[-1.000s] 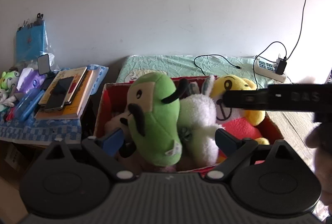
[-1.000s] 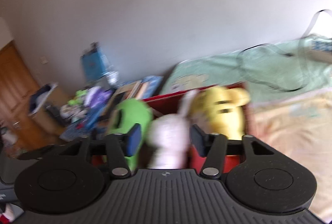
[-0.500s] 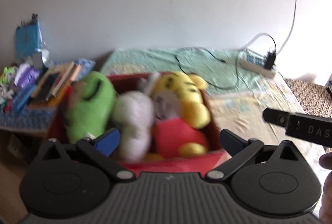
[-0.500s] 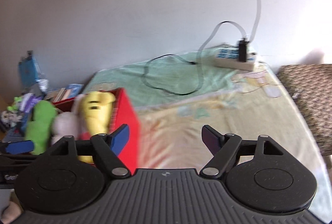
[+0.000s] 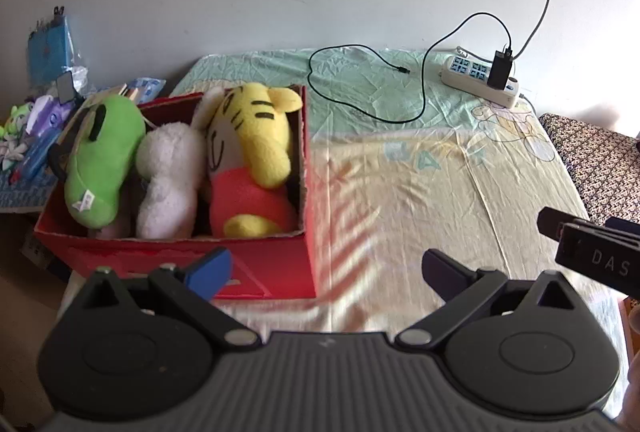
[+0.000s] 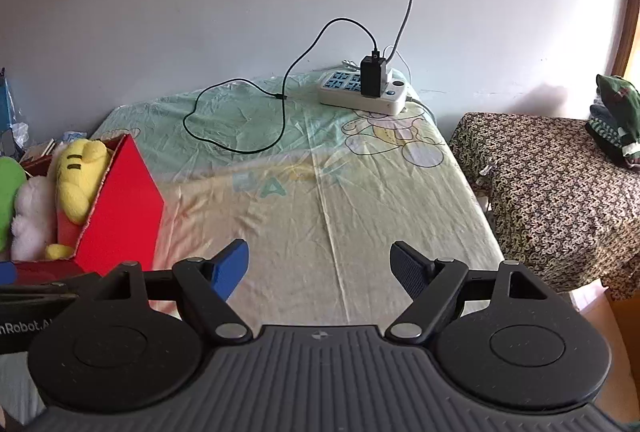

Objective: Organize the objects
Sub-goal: 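Open the right gripper and withdraw it from the red box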

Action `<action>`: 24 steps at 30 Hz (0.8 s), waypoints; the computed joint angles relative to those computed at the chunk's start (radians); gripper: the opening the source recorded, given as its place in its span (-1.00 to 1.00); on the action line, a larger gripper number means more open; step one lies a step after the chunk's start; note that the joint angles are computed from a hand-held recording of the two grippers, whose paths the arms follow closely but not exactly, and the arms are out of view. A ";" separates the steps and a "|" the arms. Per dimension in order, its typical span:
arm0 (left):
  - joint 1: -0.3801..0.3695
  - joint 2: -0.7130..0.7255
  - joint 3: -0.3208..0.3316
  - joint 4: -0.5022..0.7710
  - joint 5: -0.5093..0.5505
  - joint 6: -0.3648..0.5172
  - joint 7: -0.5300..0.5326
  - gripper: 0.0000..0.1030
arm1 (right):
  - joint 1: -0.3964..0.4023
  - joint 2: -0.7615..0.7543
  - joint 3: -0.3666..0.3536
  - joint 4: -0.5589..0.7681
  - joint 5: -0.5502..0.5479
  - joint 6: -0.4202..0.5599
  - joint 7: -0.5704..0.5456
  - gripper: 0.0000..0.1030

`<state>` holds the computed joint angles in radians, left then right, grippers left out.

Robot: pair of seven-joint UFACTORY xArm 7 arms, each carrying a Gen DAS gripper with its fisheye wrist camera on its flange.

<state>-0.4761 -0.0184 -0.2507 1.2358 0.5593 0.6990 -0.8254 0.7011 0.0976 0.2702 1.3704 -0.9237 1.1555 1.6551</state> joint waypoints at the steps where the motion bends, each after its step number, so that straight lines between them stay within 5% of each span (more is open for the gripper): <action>1: -0.004 0.003 -0.005 0.002 0.014 0.009 -0.016 0.97 | 0.003 0.000 0.002 -0.002 0.000 0.013 -0.002 0.56; 24: -0.067 0.045 -0.008 0.032 0.014 0.149 -0.024 0.97 | -0.012 0.012 -0.001 -0.031 0.109 -0.010 -0.005 0.56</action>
<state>-0.5431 0.0270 -0.2586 1.2677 0.5729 0.8477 -0.8497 0.6894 0.1095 0.2689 1.3394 -0.8144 1.1458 1.6498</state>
